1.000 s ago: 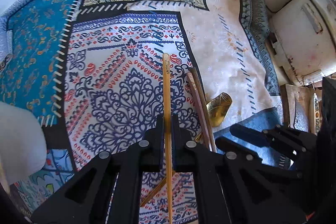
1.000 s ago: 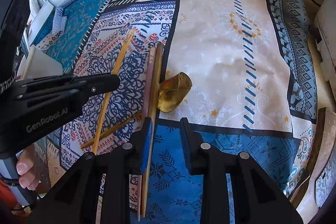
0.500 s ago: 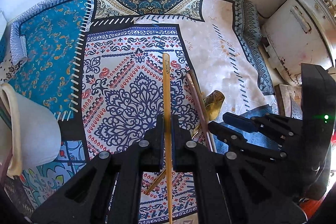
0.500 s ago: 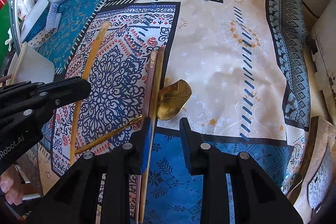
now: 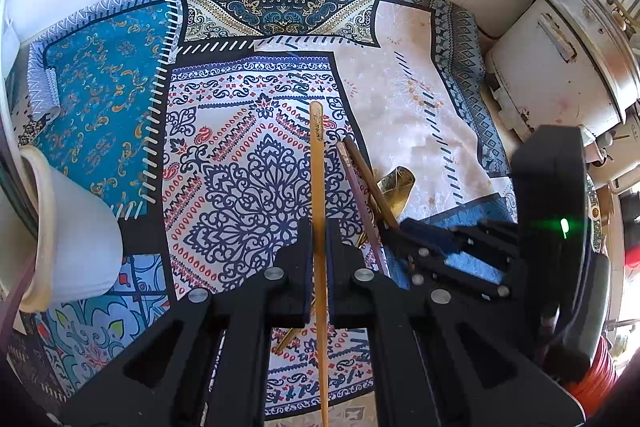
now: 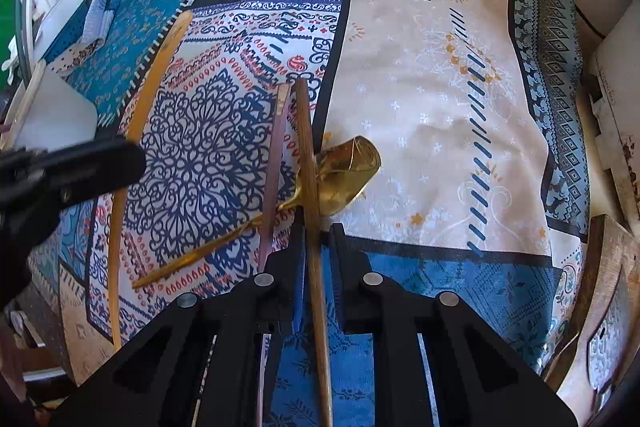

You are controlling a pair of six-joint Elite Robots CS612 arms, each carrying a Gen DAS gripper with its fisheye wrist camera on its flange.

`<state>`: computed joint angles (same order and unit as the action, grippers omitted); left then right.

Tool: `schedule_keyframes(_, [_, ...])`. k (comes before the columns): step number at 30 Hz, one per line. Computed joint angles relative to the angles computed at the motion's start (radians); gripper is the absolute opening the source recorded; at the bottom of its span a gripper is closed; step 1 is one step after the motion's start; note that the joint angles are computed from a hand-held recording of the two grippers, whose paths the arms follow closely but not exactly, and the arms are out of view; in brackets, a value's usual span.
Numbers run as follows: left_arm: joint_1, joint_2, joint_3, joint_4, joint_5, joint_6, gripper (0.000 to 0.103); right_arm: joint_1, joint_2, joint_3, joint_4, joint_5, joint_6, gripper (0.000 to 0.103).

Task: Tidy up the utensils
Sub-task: 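Carry the yellow and brown chopsticks with both tools over the white cup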

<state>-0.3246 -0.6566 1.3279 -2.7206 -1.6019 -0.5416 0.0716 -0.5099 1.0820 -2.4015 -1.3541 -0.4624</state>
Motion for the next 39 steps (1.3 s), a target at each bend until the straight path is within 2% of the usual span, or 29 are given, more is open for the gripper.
schedule_keyframes(6, [-0.004, -0.017, 0.029, -0.022, 0.007, 0.006, 0.004, -0.009, 0.012, -0.037, 0.045, 0.025, 0.032, 0.007])
schedule_keyframes(9, [-0.005, -0.030, 0.050, -0.046, 0.009, 0.008, 0.004, -0.016, 0.002, -0.021, 0.024, 0.041, 0.045, 0.007])
schedule_keyframes(23, [-0.007, -0.098, 0.138, -0.186, 0.030, 0.040, 0.004, -0.036, -0.106, 0.133, -0.233, 0.129, 0.155, 0.007])
schedule_keyframes(31, [-0.004, -0.150, 0.197, -0.287, 0.048, 0.048, 0.004, -0.023, -0.157, 0.197, -0.373, 0.173, 0.185, 0.007])
schedule_keyframes(39, [0.001, -0.204, 0.266, -0.404, 0.109, 0.041, 0.004, -0.002, -0.174, 0.207, -0.463, 0.227, 0.184, 0.007])
